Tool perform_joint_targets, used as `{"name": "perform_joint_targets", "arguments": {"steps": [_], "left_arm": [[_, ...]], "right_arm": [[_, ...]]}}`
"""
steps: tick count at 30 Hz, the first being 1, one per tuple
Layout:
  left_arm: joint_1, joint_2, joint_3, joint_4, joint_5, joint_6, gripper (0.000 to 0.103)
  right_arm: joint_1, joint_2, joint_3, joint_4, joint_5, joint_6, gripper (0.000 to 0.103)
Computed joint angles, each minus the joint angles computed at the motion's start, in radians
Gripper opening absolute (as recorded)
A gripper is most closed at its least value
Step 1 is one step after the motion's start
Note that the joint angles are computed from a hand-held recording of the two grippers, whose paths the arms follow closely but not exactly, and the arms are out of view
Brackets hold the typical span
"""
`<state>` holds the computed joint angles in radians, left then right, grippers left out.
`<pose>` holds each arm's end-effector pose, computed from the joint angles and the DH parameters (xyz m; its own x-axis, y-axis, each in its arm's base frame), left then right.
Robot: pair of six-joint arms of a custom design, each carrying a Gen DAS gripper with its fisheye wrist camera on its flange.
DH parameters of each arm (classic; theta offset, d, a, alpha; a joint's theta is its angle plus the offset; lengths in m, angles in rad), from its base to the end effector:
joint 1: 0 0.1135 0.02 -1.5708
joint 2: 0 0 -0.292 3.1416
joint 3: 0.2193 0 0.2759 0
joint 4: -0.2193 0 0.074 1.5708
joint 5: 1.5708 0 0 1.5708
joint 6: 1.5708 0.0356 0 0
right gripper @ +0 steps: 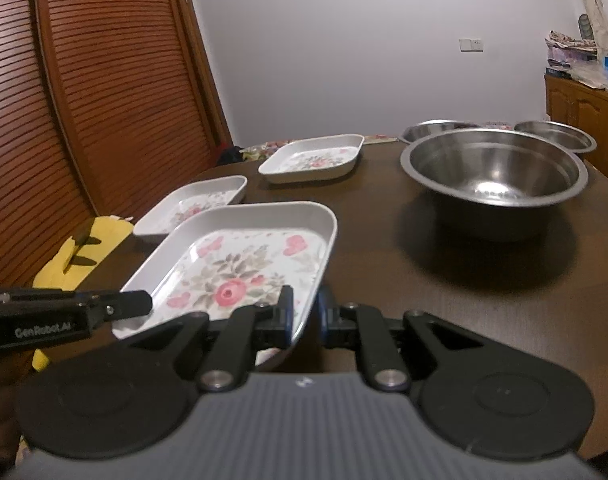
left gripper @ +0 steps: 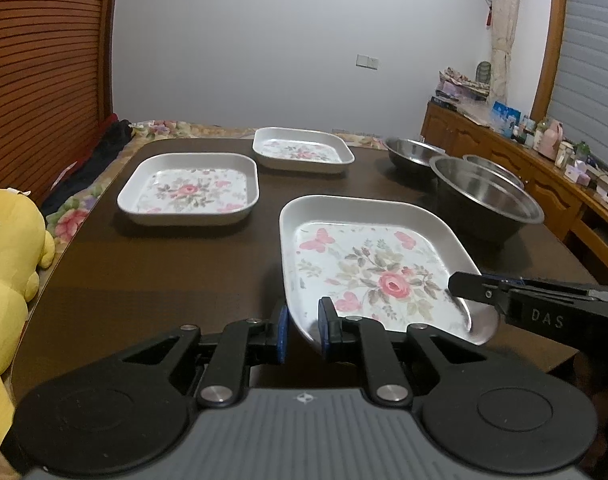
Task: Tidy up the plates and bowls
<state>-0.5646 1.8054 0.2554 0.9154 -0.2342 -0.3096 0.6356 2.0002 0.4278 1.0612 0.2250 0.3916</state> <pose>0.2080 -0.1220 0.0651 -0.5875 0.0213 -0.8089 0.1928 0.9746 -0.1143 0.2429 0.1693 0.0564 -0.5250 0.0750 -0.8478 -0.2399 0.9427 0.2320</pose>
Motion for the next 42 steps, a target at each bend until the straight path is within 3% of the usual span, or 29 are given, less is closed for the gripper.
{"name": "perform_joint_targets", "arguments": {"steps": [23, 42], "left_arm": [[-0.063, 0.085, -0.012, 0.03, -0.088, -0.005, 0.018], [-0.068, 0.104, 0.004, 0.038, -0.107, -0.012, 0.019]], "right_arm": [[0.041, 0.045, -0.022, 0.036, 0.023, 0.042, 0.014], [0.041, 0.071, 0.0, 0.043, 0.04, 0.022, 0.014]]}}
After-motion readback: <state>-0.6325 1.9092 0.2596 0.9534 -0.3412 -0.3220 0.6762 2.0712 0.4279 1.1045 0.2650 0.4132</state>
